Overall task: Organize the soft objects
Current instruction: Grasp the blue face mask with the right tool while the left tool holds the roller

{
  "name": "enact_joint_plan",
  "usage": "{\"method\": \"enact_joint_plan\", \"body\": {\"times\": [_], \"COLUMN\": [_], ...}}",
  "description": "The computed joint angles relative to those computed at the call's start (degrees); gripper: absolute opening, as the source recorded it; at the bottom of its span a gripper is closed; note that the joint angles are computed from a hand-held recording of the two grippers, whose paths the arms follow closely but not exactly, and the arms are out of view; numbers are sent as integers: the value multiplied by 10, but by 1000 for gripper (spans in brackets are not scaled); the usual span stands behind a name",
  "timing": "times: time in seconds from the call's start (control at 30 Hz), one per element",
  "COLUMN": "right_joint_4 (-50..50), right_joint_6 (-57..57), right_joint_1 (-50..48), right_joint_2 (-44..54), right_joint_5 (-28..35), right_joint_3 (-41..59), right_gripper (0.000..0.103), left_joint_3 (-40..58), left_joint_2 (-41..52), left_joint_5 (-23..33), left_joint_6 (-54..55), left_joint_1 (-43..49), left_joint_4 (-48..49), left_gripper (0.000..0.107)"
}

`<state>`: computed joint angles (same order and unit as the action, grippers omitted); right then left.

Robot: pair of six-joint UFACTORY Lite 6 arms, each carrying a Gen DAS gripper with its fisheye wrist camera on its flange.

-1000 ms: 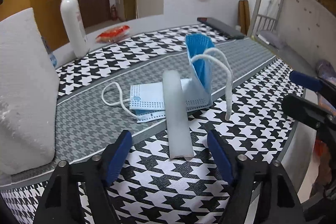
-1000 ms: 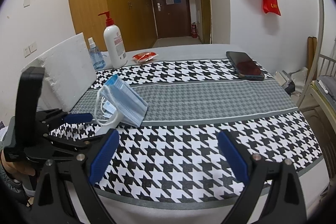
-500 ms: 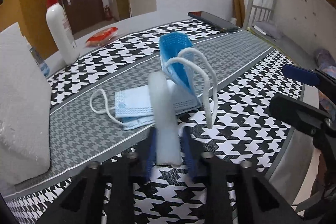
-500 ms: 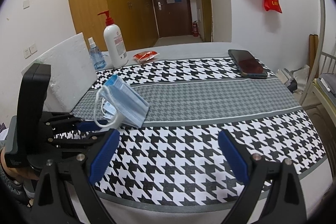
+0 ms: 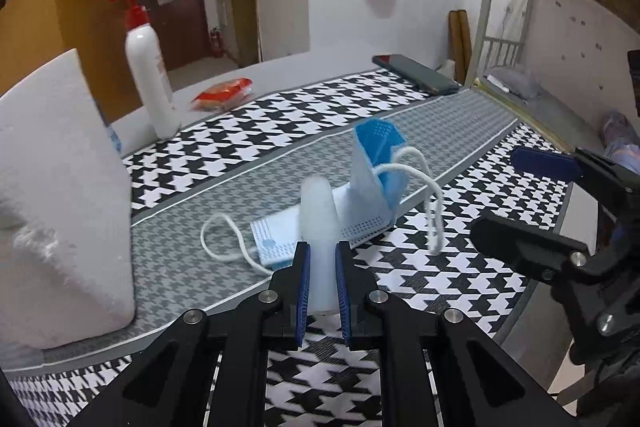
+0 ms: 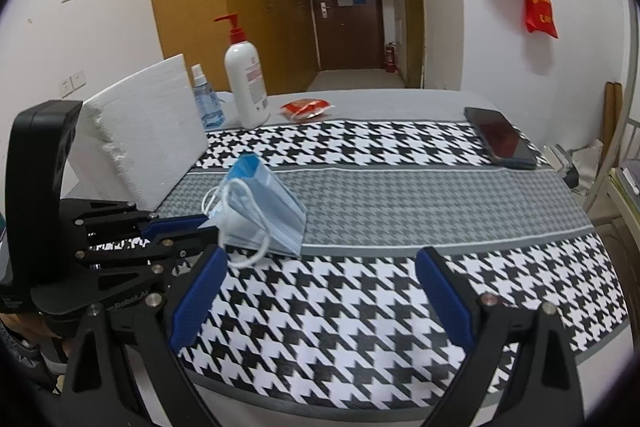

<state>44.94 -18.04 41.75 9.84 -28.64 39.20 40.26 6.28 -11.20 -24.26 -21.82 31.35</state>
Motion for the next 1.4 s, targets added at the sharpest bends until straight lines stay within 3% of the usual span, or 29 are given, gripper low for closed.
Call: {"method": "enact_joint_plan", "body": {"times": [0.63,1.03,1.13,1.3,1.4], "right_joint_4": [-5,81,132,185,151], "right_joint_6": [-20,-106,-159,-203,-170], "right_joint_1": [12,-15,-20,-36,-42], "right_joint_2": [90,153,168,197,210], "right_joint_5": [41,98,114,146,169], "right_joint_3": [107,197,222,253,260], "right_gripper": [97,96,84,55,28], "left_joint_3": [-64,-84,-83,-86,-87], "left_joint_2": [-80,-105,-104,-108,-107], "left_joint_5": [-32,-70,-81,-90,-94], "left_joint_6": [-156,-203,-216,-223,-224], "left_joint_1": [95,146,157,170,175], "left_joint_4": [187,257,273,283,287], "left_gripper": [14,14,14,14,14]}}
